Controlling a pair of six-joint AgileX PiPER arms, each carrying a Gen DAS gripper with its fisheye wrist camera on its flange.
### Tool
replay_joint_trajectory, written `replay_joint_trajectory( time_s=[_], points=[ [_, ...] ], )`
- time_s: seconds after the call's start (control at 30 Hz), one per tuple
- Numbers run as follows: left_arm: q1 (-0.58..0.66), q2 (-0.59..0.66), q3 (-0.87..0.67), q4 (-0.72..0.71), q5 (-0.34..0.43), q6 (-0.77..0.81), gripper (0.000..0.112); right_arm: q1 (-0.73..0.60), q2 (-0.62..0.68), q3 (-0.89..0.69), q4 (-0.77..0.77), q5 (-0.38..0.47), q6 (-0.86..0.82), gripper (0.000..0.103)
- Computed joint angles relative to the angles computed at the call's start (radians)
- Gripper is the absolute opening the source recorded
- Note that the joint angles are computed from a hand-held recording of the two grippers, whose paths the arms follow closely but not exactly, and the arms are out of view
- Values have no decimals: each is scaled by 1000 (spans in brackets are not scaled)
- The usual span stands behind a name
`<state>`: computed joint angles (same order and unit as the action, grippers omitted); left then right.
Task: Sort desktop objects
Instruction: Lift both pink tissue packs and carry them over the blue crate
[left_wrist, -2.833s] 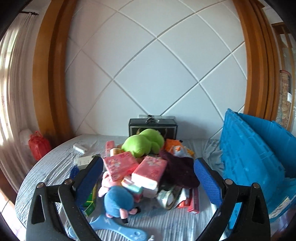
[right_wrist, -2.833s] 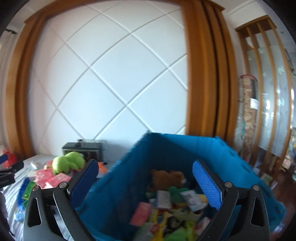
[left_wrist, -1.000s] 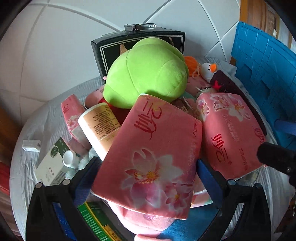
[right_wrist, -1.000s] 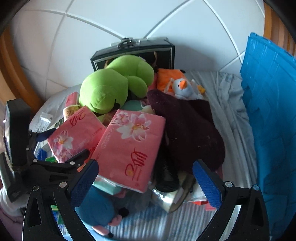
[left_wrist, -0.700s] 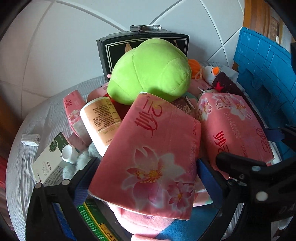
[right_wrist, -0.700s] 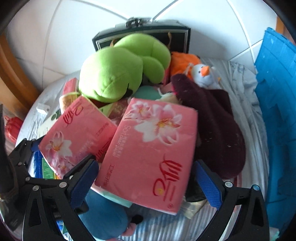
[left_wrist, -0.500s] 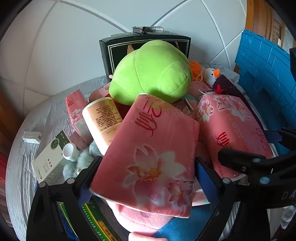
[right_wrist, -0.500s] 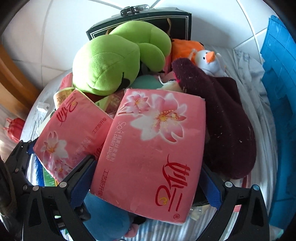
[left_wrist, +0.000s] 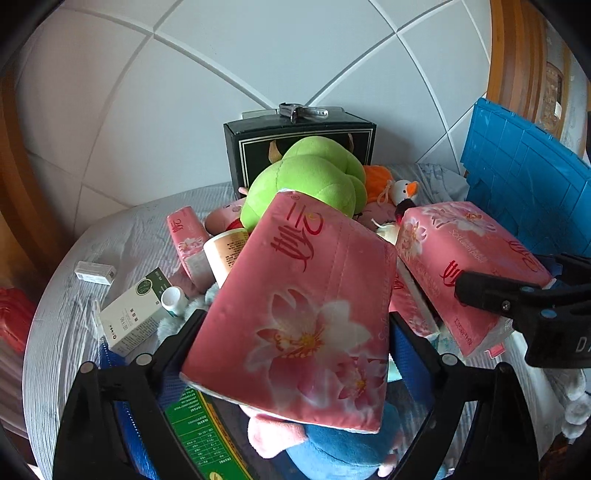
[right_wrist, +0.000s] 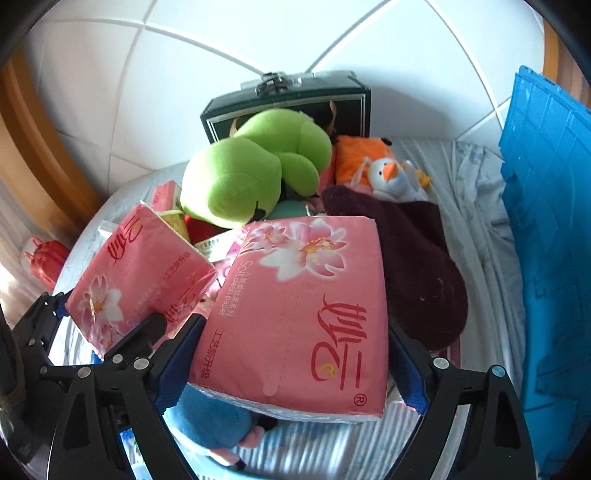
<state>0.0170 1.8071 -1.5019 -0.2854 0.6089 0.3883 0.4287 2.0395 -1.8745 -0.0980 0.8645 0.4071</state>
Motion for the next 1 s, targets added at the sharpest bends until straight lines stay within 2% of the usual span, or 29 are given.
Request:
replay_joint_trajectory(
  time_s=[0.2, 0.37, 0.6, 0.73, 0.83, 1.0],
  points=[
    [-45, -129, 75, 26, -27, -43, 94, 27, -209, 202, -97, -115, 50, 91],
    [-121, -237, 110, 79, -39, -139, 94, 19, -380, 325, -174, -162, 93, 91],
    [-339, -294, 17, 326, -4, -430, 94, -107, -606, 433, -135, -193, -4, 91],
    [-513, -259, -120, 503, 49, -611, 94, -287, -730, 454, 37, -193, -210, 91],
    [-650, -185, -279, 616, 113, -723, 94, -458, -797, 458, 208, -178, -406, 91],
    [-871, 34, -676, 717, 279, -796, 94, -915, -853, 448, 657, -57, -859, 92]
  ],
)
